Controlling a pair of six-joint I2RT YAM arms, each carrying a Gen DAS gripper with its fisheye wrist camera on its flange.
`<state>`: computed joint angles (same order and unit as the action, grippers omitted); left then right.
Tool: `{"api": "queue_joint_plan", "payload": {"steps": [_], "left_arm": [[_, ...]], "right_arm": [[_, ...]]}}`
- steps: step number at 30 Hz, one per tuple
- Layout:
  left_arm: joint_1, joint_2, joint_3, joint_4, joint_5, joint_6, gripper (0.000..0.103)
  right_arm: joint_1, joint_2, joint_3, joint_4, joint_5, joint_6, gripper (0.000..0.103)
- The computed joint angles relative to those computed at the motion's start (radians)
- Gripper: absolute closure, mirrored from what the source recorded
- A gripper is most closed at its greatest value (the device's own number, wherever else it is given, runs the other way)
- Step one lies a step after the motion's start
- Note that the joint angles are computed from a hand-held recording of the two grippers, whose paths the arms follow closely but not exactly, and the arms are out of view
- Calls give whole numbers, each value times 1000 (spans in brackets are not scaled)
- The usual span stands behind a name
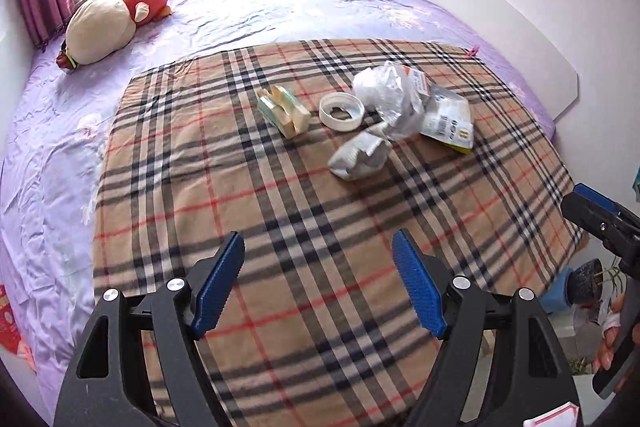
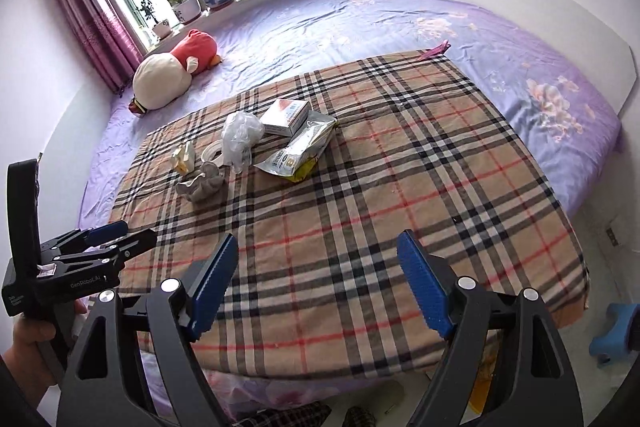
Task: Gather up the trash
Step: 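Approach the pale green sticks with the left tool and the white packet with the right tool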
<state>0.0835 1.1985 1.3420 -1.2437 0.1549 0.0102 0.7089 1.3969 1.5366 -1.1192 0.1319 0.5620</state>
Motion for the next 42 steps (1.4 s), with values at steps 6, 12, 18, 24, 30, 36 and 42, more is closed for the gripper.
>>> {"api": "queue_joint_plan", "payload": {"steps": [6,12,18,24,30,36,42], "left_arm": [[37,157,49,107,-13,23,27],[63,272,118,151,-4,3,27],[53,332,143,172,-22,6,27],[75,331,123,190,-50,29,27],[130,326,121,183,-40,78,27],[107,360,145,198,-60,86,27],[88,360,131,228,-97,60,28]], "right_arm": [[-24,171,88,42,5,-10,21],[-48,261,154,58,2,26,21],[-53,324,215,46,13,38,21],[-52,371,257,34,25,47,21],[-28,442,317,3,84,58,21],[-9,540,413,-50,146,107,21],[10,587,457,-62,179,90,22]]}}
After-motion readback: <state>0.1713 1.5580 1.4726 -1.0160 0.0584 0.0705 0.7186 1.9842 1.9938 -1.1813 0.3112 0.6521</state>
